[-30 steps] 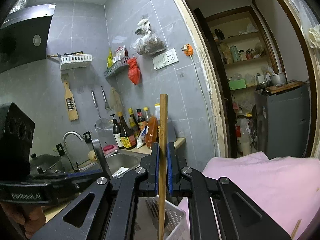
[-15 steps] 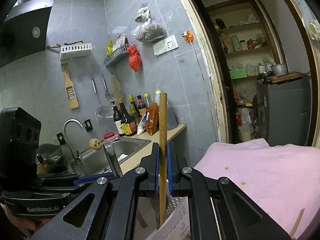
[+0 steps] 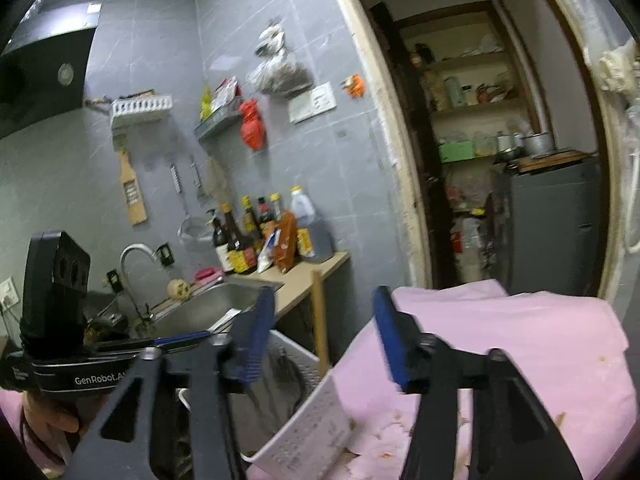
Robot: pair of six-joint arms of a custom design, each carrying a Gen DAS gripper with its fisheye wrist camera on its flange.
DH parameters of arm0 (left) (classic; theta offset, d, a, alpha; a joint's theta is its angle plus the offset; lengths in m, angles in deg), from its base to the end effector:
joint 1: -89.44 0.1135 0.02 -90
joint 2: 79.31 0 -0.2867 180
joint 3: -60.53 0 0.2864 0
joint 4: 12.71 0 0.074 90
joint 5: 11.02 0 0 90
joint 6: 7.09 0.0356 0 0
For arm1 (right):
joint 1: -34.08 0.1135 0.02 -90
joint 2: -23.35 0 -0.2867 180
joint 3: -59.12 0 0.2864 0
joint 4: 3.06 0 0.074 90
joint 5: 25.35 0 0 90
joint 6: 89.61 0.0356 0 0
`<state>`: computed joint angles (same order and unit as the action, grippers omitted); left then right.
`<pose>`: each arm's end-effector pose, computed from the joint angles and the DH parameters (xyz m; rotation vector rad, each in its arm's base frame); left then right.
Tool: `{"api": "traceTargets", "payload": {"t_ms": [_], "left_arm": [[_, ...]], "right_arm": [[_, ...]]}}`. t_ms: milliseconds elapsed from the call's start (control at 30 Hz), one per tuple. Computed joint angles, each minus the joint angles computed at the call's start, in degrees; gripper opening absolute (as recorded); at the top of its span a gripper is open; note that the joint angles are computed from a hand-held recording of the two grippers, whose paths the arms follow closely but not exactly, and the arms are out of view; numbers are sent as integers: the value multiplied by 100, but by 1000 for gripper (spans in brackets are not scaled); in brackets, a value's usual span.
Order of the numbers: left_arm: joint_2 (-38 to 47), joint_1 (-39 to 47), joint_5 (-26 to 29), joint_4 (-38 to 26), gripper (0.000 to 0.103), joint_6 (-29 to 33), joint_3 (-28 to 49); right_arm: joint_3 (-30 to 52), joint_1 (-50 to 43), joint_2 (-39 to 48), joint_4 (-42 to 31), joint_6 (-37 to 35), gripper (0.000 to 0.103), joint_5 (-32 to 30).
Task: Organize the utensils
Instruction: 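Carry the tongs with the left tool while the right tool carries the chopstick into the caddy, then move both open tools back over the remaining chopsticks and spoon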
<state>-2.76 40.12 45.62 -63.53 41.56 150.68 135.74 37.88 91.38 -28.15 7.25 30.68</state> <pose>0.2197 -0.2256 0.3969 -0.1649 2.1081 -0.2976 0.2932 0.0394 0.3928 -0.3654 1.8258 0.6780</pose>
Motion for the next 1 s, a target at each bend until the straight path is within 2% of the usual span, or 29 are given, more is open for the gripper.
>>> {"api": "traceTargets", "payload": {"t_ms": [133, 333, 400, 500, 633, 1000], "left_arm": [[108, -139, -205, -39, 43, -13, 214], [518, -530, -711, -24, 72, 144, 694], [737, -695, -971, -39, 83, 250, 915], [1121, -904, -1362, -69, 95, 381, 1266], [1527, -1061, -1568, 30, 97, 457, 1555], [2532, -1205, -1491, -31, 97, 506, 2249]], "right_arm": [[126, -422, -212, -382, -126, 66, 31], [241, -1169, -522, -753, -308, 87, -2], [275, -1406, -604, -866, -397, 99, 4], [226, -1818, -742, -934, -568, 102, -21], [224, -2311, -734, -1055, -828, 102, -156], [75, -3195, -297, -1161, -1515, 102, -402]]}}
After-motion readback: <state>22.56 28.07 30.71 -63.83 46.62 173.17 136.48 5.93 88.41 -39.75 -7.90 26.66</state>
